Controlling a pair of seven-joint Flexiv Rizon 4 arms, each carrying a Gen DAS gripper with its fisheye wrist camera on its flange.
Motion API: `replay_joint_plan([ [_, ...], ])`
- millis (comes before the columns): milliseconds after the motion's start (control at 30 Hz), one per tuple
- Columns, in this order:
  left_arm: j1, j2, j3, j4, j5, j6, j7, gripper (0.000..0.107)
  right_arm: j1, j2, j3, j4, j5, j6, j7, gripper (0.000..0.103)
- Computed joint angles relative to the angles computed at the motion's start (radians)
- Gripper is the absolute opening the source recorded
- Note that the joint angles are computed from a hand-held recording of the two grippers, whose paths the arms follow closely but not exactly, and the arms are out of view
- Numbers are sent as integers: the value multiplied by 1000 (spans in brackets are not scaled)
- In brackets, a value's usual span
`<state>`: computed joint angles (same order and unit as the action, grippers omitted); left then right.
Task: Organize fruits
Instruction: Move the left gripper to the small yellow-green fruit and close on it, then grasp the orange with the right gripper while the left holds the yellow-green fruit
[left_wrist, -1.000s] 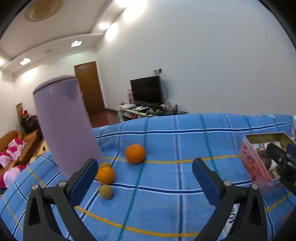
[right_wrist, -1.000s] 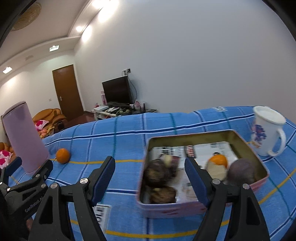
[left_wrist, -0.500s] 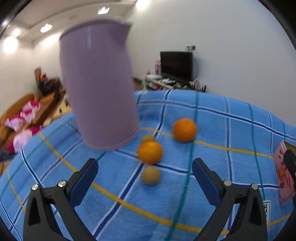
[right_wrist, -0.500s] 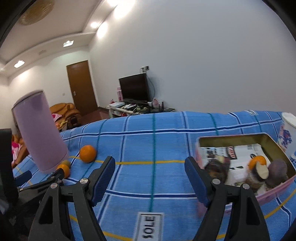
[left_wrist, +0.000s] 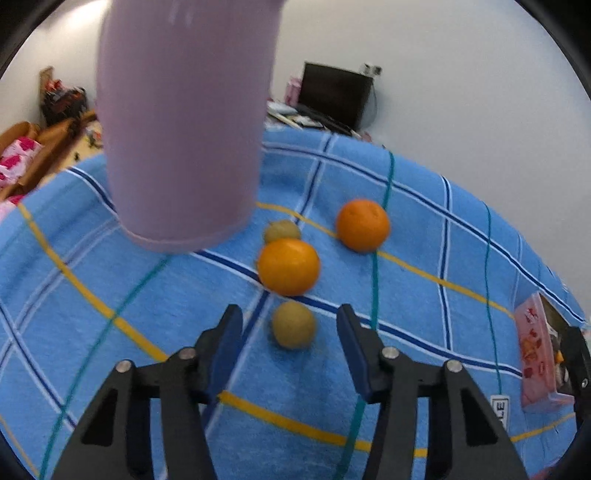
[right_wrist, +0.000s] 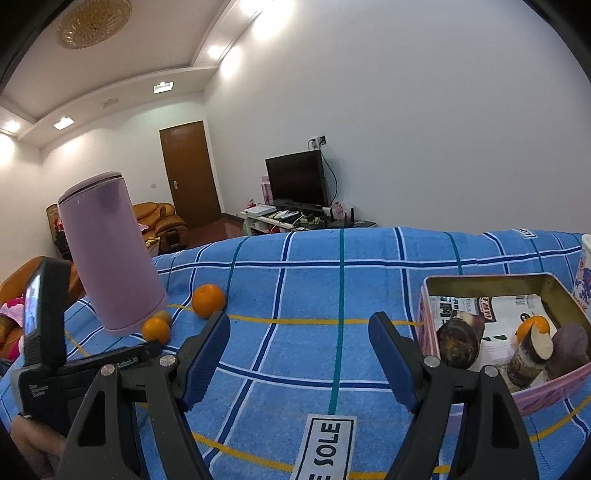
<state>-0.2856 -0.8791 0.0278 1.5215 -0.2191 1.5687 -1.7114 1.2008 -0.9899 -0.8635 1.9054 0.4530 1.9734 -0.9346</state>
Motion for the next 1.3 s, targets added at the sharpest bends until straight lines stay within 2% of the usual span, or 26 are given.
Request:
replay_joint_plan([
  [100,7,-1,-12,-4,1,-13,6,52,-28,26,36,-1,-15,7,-8,79],
  [133,22,0,-33,1,1,-8,14,37,-36,33,47,-1,-16,9,-10,79],
  [167,33,0,-47,5,-1,-7,19,29,-41,37,55,-2,-14,10,-11,79],
  [300,72,1,-102,26,-15,19,34,27,-58,50,78,-5,-12,8,-19,79],
  [400,58,6,-86,33,-23,27,29,27,-61,55,81,-5,-15,5,-26,79],
  [467,12,19,-17,50,-32,48,-10,27,-64,60,87,-5,-20,1,-31,79],
  [600,-175,9,255,62,-75,135,-139,27,-89,77,113,-12,-51,-11,-45,79],
  [700,-256,-6,366,79,-133,188,-187,27,-188,123,223,-50,-144,-35,-76,79],
  [767,-327,-31,463,84,-197,194,-207,27,-254,137,281,-104,-225,-102,-93,79],
  [800,-378,-53,534,84,-240,184,-223,27,-281,138,303,-132,-262,-135,-93,79],
  [900,-463,-110,676,73,-312,114,-272,27,-420,137,443,-246,-385,-217,-75,79],
  [967,-469,-125,709,62,-306,67,-307,27,-483,114,503,-334,-440,-290,-45,79],
  [1133,-447,-120,702,52,-262,42,-370,27,-618,30,658,-559,-566,-438,-29,79],
  [1233,-450,-129,722,40,-230,24,-406,27,-647,-16,701,-657,-632,-494,-25,79],
  [1300,-450,-135,732,25,-205,3,-423,27,-633,-43,675,-712,-678,-576,13,79],
])
